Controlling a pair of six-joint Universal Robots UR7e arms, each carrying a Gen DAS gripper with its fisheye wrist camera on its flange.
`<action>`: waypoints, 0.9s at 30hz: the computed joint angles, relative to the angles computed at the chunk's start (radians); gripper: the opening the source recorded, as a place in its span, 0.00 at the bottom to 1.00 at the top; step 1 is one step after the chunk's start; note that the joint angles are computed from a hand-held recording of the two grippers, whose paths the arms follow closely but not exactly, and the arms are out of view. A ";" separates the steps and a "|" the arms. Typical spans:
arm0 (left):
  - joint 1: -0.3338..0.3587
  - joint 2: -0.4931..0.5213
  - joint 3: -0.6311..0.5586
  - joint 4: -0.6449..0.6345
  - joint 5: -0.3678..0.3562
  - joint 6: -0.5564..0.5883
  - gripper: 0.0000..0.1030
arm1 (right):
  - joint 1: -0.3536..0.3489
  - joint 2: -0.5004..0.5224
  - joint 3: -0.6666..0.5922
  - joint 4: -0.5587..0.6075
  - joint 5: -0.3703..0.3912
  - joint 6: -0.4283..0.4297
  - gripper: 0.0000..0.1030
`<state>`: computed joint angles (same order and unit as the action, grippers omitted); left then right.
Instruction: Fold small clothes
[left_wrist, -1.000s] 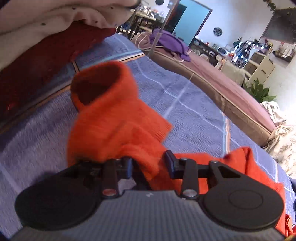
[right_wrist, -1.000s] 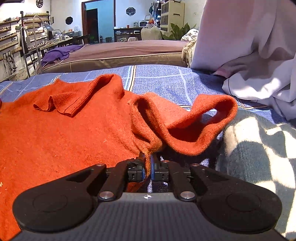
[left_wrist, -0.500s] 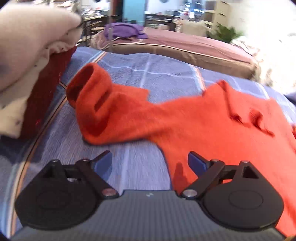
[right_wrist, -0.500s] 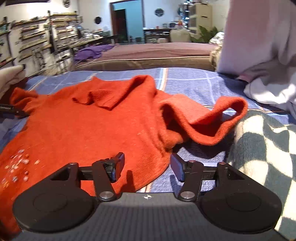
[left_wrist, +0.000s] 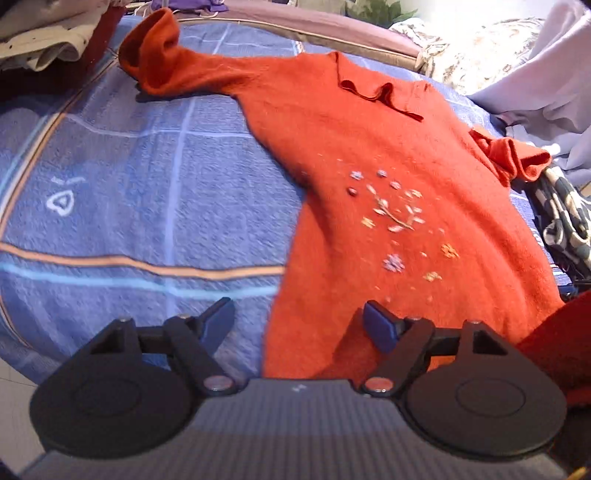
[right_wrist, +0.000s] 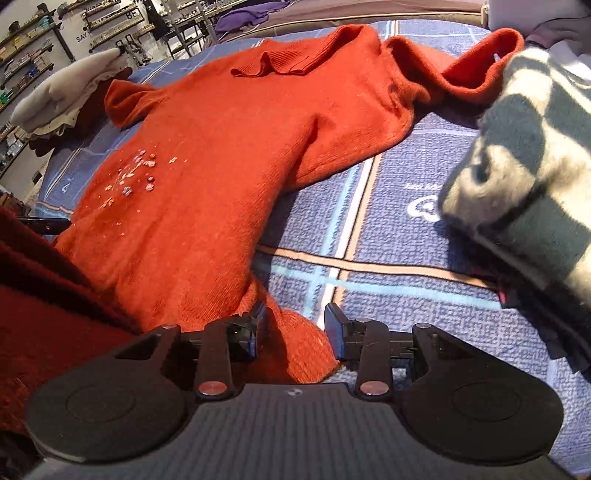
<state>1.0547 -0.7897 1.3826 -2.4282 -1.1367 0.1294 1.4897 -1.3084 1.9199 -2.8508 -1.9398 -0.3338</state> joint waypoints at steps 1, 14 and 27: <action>0.000 -0.008 0.021 -0.014 -0.023 0.003 0.74 | 0.005 0.003 0.002 -0.001 0.005 -0.005 0.61; -0.016 -0.055 0.125 -0.189 0.006 -0.053 0.10 | 0.020 -0.015 0.027 0.023 0.057 -0.015 0.11; -0.022 -0.082 0.083 -0.035 0.191 -0.136 0.04 | 0.058 -0.106 -0.003 0.338 -0.113 0.072 0.07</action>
